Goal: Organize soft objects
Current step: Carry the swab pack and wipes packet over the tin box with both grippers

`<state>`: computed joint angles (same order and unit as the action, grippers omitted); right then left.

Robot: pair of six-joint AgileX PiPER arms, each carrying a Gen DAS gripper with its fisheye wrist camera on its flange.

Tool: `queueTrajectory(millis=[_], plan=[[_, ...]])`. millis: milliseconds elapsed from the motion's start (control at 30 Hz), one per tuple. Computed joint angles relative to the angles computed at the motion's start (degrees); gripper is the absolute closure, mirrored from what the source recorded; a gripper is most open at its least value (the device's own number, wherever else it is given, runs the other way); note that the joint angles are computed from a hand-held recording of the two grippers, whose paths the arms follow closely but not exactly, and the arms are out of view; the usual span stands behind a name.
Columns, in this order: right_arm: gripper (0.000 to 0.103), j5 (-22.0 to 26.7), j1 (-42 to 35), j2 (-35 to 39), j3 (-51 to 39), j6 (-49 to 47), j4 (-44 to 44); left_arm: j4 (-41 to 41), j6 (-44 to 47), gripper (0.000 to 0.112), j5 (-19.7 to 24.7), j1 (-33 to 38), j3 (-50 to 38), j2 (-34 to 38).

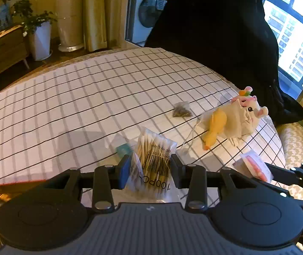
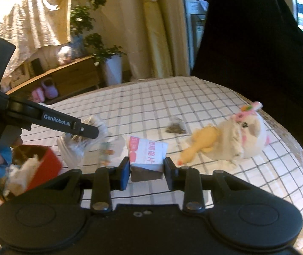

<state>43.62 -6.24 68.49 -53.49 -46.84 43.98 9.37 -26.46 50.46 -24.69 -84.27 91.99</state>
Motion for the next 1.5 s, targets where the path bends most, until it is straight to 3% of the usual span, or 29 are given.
queueTrajectory(millis=[333, 767, 1033, 1500], plan=[[0.071, -4.1, 17.7, -3.7, 0.0, 12.4, -9.2, -0.9, 3.4, 0.073, 3.2, 7.0, 10.0, -13.9], [0.071, -9.6, 41.0, 0.2, -3.1, 31.7, -25.2, -8.7, 18.9, 0.073, 4.0, 26.7, 20.2, -23.9], [0.070, -10.2, 51.0, 6.1, -6.8, 38.0, -31.3, -14.3, 30.2, 0.073, 0.8, 37.4, 23.1, -21.8], [0.070, -10.1, 56.8, 18.4, -13.1, 36.6, -32.3, -20.2, 39.4, 0.073, -6.6, 41.0, 24.8, -13.5]])
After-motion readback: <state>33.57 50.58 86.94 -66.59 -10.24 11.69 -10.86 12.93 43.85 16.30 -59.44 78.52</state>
